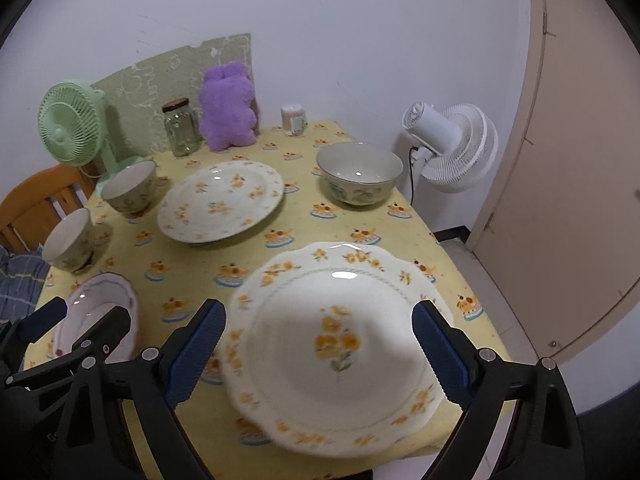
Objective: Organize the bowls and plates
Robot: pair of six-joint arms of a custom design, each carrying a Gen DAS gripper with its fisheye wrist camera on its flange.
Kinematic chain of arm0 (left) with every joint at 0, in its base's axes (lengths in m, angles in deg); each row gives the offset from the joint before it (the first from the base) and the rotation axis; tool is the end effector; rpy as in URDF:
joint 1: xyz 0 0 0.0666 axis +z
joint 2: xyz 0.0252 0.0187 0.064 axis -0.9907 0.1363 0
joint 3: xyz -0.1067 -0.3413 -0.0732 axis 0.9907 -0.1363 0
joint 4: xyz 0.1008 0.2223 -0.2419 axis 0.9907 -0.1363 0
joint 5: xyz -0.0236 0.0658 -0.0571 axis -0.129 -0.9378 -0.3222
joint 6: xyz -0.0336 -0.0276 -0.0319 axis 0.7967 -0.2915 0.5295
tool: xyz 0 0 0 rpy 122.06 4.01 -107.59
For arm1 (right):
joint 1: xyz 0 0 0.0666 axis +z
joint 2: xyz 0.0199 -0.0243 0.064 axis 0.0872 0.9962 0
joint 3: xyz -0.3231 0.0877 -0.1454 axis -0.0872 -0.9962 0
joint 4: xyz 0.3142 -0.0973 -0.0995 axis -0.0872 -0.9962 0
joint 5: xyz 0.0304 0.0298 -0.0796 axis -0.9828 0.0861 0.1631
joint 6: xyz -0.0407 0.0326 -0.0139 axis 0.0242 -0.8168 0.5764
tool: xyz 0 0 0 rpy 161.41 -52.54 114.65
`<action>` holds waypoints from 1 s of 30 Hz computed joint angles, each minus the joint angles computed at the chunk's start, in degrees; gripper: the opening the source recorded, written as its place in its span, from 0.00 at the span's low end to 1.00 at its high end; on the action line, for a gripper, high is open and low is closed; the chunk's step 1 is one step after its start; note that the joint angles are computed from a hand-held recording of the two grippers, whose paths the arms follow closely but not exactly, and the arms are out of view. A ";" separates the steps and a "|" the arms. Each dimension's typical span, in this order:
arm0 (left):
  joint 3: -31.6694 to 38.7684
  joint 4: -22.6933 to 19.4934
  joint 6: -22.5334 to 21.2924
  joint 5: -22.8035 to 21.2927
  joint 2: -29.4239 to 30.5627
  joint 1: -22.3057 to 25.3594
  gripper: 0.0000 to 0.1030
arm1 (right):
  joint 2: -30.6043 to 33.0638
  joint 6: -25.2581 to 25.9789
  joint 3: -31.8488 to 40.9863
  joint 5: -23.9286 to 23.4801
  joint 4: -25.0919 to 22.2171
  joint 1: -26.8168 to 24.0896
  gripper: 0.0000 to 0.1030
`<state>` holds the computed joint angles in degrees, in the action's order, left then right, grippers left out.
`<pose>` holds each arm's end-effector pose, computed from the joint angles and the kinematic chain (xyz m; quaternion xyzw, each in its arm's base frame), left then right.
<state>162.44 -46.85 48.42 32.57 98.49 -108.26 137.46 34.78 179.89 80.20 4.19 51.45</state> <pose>0.3510 -0.1566 0.5076 -0.1010 0.9282 0.0260 0.3573 0.3801 0.3766 0.5194 -0.0613 0.9242 0.0253 0.3760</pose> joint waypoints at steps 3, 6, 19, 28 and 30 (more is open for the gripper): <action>3.00 -1.64 2.08 -0.78 3.59 -0.99 0.81 | 0.11 1.67 -0.75 -3.25 0.50 -2.50 0.90; 6.00 -3.34 4.20 -0.09 7.61 -1.62 0.81 | 0.30 3.19 -1.77 -5.48 0.77 -5.07 0.90; 14.57 -8.61 8.61 4.12 19.07 -3.32 0.71 | 4.74 6.88 -0.71 -12.48 -3.40 -12.42 0.82; 16.51 -10.45 6.78 6.60 21.84 -3.55 0.56 | 3.99 3.95 -4.66 -14.60 -4.52 -13.99 0.74; 16.77 -10.69 6.47 6.70 22.17 -3.45 0.57 | 3.74 3.64 -5.36 -14.80 -4.48 -13.89 0.74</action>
